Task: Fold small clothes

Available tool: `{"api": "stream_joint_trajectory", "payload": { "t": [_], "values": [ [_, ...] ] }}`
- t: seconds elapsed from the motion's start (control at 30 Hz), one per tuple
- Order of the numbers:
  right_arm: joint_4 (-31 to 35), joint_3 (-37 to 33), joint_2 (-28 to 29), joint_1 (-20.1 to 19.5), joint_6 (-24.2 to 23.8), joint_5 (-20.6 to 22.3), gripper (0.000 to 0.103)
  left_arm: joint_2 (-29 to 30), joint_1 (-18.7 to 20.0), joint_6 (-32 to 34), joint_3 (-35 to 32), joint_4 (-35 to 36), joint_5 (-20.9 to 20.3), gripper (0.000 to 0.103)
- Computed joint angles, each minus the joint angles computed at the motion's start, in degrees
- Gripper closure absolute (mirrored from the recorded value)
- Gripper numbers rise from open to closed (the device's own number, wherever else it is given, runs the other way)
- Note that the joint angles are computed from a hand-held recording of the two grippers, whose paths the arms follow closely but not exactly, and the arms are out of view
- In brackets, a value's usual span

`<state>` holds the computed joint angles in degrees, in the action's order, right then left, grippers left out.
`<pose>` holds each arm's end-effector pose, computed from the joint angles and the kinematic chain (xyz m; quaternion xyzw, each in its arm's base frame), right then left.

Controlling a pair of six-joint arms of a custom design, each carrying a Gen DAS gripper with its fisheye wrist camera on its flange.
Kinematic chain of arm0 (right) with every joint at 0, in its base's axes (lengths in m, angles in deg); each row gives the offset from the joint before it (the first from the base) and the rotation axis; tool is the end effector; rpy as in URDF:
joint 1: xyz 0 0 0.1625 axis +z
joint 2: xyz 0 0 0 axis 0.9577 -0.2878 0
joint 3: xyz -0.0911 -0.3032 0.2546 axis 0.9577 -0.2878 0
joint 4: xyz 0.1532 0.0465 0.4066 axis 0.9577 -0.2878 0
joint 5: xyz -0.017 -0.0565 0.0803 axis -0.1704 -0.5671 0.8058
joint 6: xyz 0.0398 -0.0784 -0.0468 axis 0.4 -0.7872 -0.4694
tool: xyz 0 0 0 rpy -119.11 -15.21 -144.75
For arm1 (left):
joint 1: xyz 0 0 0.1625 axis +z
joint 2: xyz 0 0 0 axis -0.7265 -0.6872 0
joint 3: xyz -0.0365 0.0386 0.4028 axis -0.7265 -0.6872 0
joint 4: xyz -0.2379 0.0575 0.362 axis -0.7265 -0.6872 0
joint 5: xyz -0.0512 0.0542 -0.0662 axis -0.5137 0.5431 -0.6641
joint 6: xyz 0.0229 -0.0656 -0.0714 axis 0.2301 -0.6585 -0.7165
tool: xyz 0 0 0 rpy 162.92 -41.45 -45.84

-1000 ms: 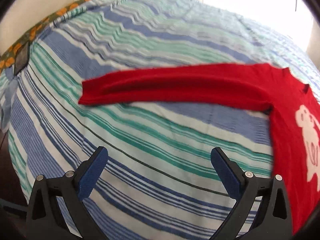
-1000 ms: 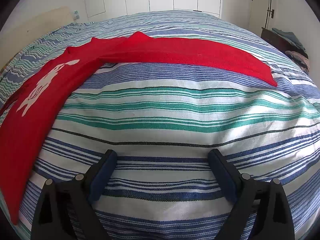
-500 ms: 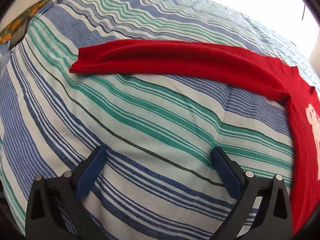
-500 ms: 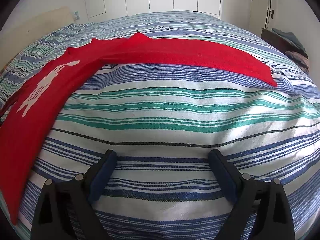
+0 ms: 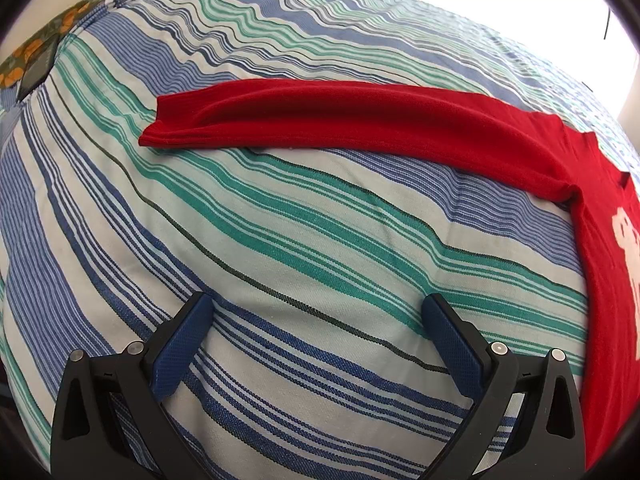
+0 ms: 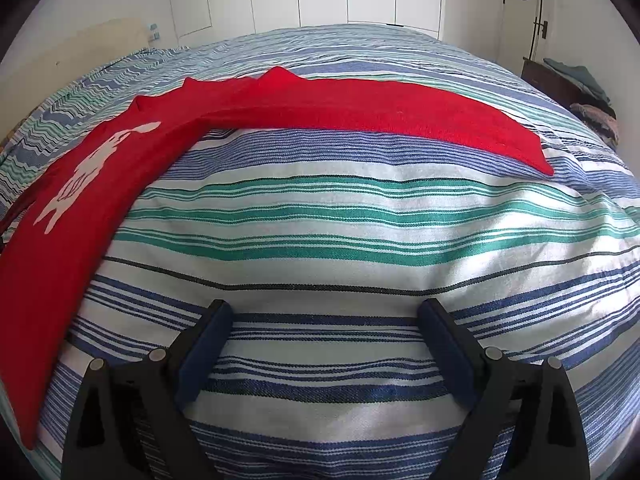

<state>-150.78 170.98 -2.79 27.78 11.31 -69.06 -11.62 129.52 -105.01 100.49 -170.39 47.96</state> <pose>0.1956 -0.5775 0.0429 0.2424 -0.8860 0.2528 0.3040 0.1672 -0.4650 0.4008 -0.2407 0.7791 -0.3815 0.4353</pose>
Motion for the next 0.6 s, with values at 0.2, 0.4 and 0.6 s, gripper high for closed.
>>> {"api": "stream_joint_trajectory", "payload": {
  "t": [0.2, 0.4, 0.6],
  "values": [
    [0.0, 0.1, -0.2, -0.2, 0.0, 0.5, 0.009, 0.1, 0.0, 0.0, -0.1, 0.0, 0.0, 0.000],
    [-0.2, 0.2, -0.2, -0.1, -0.1, 0.4, 0.010, 0.1, 0.0, -0.1, 0.0, 0.0, 0.0, 0.000],
    [-0.2, 0.2, -0.2, -0.2, -0.1, 0.4, 0.009, 0.0, 0.0, -0.1, 0.1, 0.1, 0.0, 0.000]
  ]
}}
